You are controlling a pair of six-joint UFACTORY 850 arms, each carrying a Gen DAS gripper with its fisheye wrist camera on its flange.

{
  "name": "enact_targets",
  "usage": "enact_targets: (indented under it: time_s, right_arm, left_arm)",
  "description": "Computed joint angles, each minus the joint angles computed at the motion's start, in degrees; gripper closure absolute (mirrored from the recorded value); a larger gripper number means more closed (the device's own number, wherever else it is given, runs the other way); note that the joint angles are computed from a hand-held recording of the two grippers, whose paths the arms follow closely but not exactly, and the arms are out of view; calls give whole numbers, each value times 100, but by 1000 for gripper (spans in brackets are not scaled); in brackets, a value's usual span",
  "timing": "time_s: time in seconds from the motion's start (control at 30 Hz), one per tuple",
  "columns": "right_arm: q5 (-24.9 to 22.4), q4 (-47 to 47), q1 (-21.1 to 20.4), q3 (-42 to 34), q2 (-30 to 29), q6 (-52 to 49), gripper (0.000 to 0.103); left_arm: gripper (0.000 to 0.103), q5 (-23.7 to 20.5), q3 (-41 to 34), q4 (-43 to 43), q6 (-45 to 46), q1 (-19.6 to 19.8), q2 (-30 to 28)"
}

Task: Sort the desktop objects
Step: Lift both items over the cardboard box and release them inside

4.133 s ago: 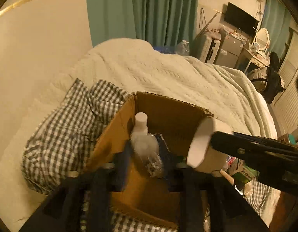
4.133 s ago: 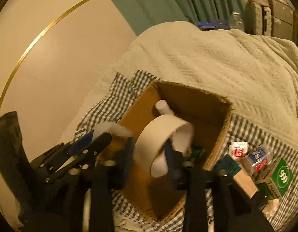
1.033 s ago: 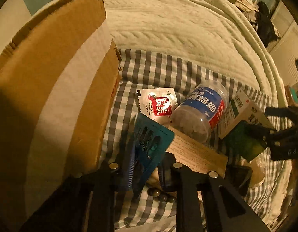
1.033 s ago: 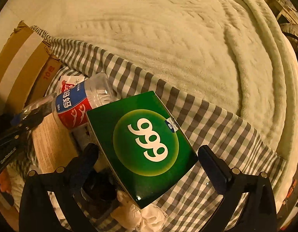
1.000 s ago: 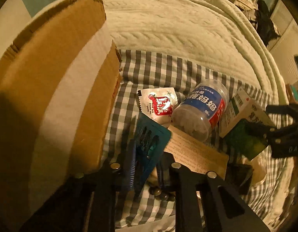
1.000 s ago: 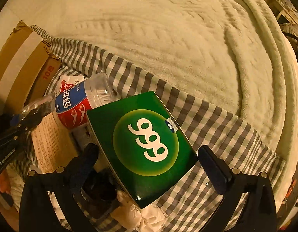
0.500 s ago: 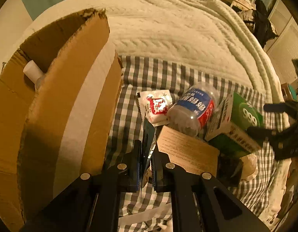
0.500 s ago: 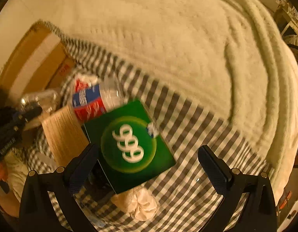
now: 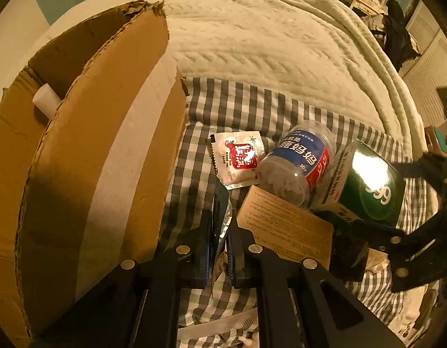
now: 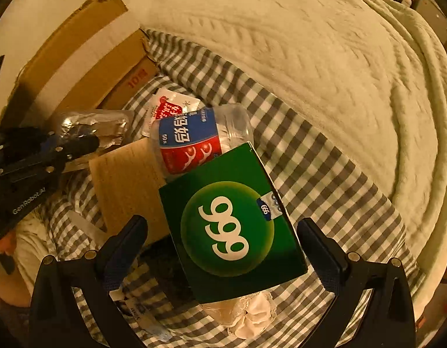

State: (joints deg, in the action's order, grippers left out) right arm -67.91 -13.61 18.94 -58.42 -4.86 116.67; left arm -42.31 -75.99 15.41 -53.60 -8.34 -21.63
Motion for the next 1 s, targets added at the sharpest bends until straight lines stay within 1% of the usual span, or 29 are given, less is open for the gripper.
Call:
enact_targets:
  time_s: [0.03, 0.07, 0.1, 0.13, 0.17, 0.27, 0.37, 0.43, 0.5, 0.53, 0.67, 0.7, 0.73, 0.77, 0.8, 0.83, 0.9, 0.93, 1.0]
  right_arm:
    - [-7, 88, -17, 45, 10, -64, 0]
    - [-26, 326, -65, 101, -9, -159, 3]
    - [-76, 593, -124, 116, -75, -293, 13]
    - [-58, 768, -154, 139, -107, -391, 19]
    - [-77, 883, -171, 151, -124, -478, 21]
    - [-5, 871, -192, 196, -1, -175, 22]
    - [-260, 457, -56, 9, 164, 582, 23]
    - [-658, 153, 52, -286, 172, 981, 23]
    - [-1402, -291, 205, -906, -37, 1146, 23]
    - [-1665, -388, 232, -1150, -150, 1080, 23]
    - [-3292, -1029, 489, -2734, -949, 739, 23]
    - [-3717, -1246, 548, -3220, -1219, 711, 23]
    - [-4003, -1445, 580, -3591, -1426, 655, 23]
    - [-4187, -1611, 600, -3874, -1575, 575, 23]
    - [-4395, -1845, 619, -4330, -1845, 402, 23]
    - [-4407, -2047, 524, -4588, -2036, 150, 23]
    - [-4670, -2338, 562, -5307, -2463, -260, 23]
    - [-4750, -2520, 546, -5687, -2707, -440, 23]
    - [-4666, -2832, 511, -6197, -3041, -655, 23]
  left_arm:
    - [94, -6, 4, 2, 0, -4, 8]
    - [94, 6, 5, 25, -5, -3, 6]
    - [94, 12, 6, 29, 18, -6, 15]
    - [94, 6, 4, 59, 12, -16, 36]
    - [94, 19, 8, 79, 3, -21, 60]
    - [94, 142, 5, 121, -55, -27, 174]
    - [94, 280, -9, 243, -143, -61, 325]
    - [94, 232, -107, 355, -157, -105, 367]
    - [94, 322, -126, 466, -269, -157, 503]
    - [94, 409, -116, 469, -322, -164, 594]
    - [94, 616, -61, 841, -869, -209, 1000]
    - [94, 588, -57, 1064, -1051, -235, 1114]
    - [94, 498, -67, 1314, -1233, -286, 1213]
    - [94, 402, -79, 1529, -1372, -324, 1306]
    - [94, 311, -66, 1764, -1539, -359, 1426]
    - [94, 225, -46, 1929, -1670, -381, 1543]
    - [94, 87, 25, 2091, -1863, -377, 1793]
    - [94, -5, 69, 2203, -1990, -379, 1917]
    - [94, -219, 176, 2490, -2272, -364, 2152]
